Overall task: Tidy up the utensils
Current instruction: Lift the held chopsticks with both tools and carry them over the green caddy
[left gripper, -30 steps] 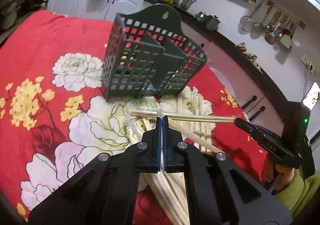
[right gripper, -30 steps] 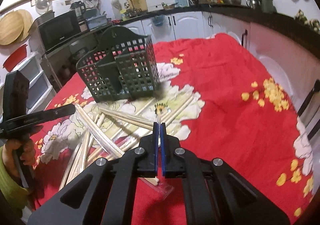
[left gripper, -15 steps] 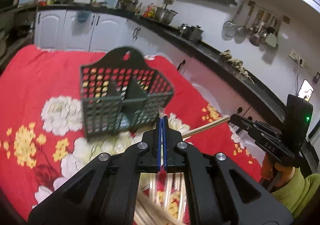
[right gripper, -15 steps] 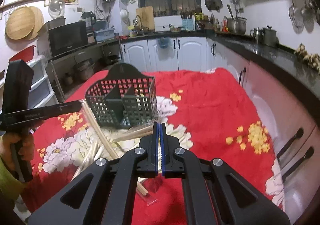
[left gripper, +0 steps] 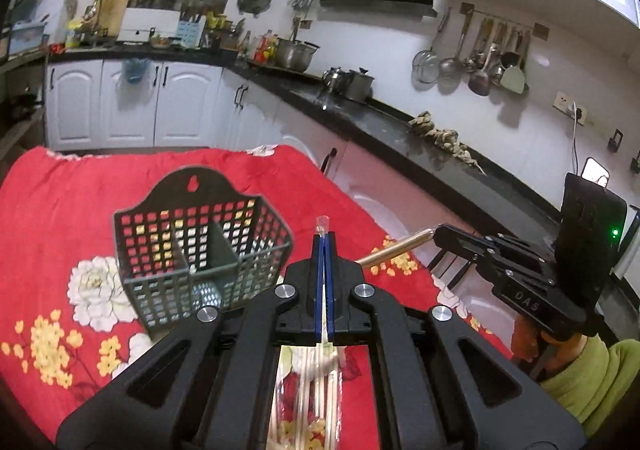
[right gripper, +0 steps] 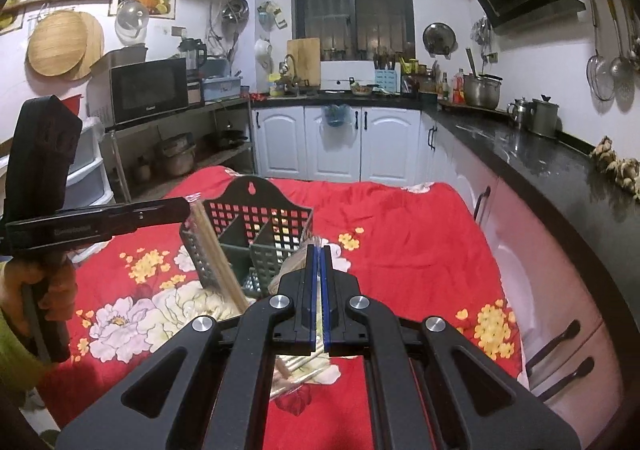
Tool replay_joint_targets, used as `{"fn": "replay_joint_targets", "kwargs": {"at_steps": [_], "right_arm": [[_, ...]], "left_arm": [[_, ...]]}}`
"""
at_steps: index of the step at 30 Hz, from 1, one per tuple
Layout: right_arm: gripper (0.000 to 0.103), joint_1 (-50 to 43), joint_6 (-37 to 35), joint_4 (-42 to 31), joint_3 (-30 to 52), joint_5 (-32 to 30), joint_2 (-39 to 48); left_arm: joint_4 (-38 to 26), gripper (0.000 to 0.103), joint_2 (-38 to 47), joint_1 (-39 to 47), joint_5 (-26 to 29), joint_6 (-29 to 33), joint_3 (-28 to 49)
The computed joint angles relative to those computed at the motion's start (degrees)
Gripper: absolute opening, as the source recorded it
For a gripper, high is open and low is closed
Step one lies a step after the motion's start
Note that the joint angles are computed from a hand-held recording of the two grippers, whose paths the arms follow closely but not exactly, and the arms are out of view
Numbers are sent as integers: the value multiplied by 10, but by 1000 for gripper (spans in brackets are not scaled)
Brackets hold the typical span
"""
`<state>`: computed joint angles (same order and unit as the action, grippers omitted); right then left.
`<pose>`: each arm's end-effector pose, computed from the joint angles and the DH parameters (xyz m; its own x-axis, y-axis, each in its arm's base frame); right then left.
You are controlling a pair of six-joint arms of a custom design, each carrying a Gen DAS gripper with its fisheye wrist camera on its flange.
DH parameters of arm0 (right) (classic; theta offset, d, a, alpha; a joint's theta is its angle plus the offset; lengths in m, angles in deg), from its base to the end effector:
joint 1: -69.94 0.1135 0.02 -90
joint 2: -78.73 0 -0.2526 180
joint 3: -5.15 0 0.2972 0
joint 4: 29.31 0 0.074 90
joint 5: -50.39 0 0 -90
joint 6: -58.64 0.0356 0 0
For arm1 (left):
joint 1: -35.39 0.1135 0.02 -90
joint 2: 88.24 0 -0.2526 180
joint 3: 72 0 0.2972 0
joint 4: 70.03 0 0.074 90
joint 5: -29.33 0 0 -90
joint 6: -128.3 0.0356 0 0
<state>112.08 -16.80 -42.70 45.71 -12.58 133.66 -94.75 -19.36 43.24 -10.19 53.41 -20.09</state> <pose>0.2009 0.1600 0.1972 -0.4096 -0.0686 -0.9097 -0.2030 0.9790 0.0176 0.2865 0.0118 0.1981 -0.5100 0.0971 -0.8547 0.6388 0.7082 -0.3007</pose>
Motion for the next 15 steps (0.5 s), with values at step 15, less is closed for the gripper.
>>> {"fn": "replay_joint_targets", "kwargs": {"at_steps": [15], "right_arm": [[2, 2, -42, -12, 44, 5, -2]], "left_arm": [[3, 0, -34, 16, 16, -22, 26]]}}
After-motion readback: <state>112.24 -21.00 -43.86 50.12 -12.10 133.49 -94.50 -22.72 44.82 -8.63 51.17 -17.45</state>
